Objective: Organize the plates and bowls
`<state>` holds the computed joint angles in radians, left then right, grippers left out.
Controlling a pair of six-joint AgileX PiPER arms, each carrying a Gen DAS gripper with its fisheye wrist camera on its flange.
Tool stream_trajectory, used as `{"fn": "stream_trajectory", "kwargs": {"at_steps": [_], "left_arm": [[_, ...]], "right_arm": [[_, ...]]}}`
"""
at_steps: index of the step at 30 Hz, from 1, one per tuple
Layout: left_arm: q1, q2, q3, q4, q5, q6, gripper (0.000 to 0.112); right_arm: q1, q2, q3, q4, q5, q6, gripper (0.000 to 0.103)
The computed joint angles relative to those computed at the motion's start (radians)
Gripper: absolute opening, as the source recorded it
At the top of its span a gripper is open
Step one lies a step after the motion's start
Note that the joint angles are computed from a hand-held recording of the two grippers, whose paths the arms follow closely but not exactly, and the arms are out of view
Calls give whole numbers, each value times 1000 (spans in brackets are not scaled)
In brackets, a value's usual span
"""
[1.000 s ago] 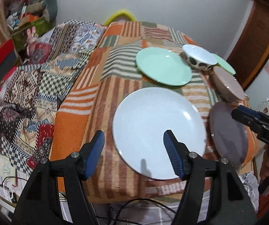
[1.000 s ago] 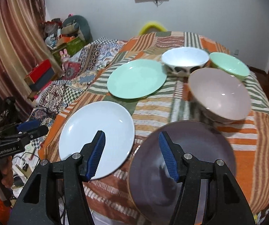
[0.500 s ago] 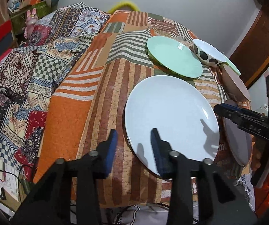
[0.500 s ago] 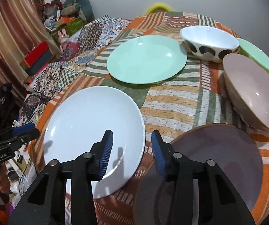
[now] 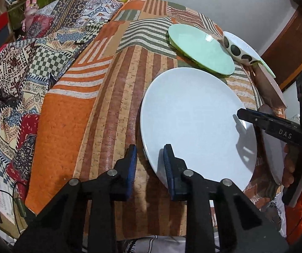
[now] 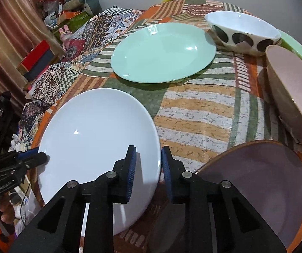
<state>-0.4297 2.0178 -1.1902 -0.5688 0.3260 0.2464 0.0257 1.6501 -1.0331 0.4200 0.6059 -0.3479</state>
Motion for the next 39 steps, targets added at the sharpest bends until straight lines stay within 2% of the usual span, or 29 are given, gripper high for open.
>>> {"fn": "stream_trajectory", "kwargs": {"at_steps": [3, 10, 15, 24, 28, 31, 39], "left_arm": [[10, 13, -12, -108, 29, 104, 22], [5, -5, -3, -74, 25, 49, 22], [-18, -32, 5, 46, 13, -69, 22], [-41, -110, 34, 95, -7, -125, 22], [-75, -152, 41, 213, -23, -239, 22], [-98, -175, 37, 290, -22, -315, 22], [-170, -217, 7, 382, 0, -413, 22]], "right_arm": [[6, 2, 4, -6, -14, 0, 22], [20, -8, 6, -45, -18, 37, 22], [18, -29, 24, -30, -20, 41, 22], [-11, -120, 58, 0, -7, 26, 22], [-31, -177, 84, 20, -8, 12, 22], [-46, -223, 105, 29, -8, 6, 22], [-135, -337, 155, 83, 20, -49, 22]]}}
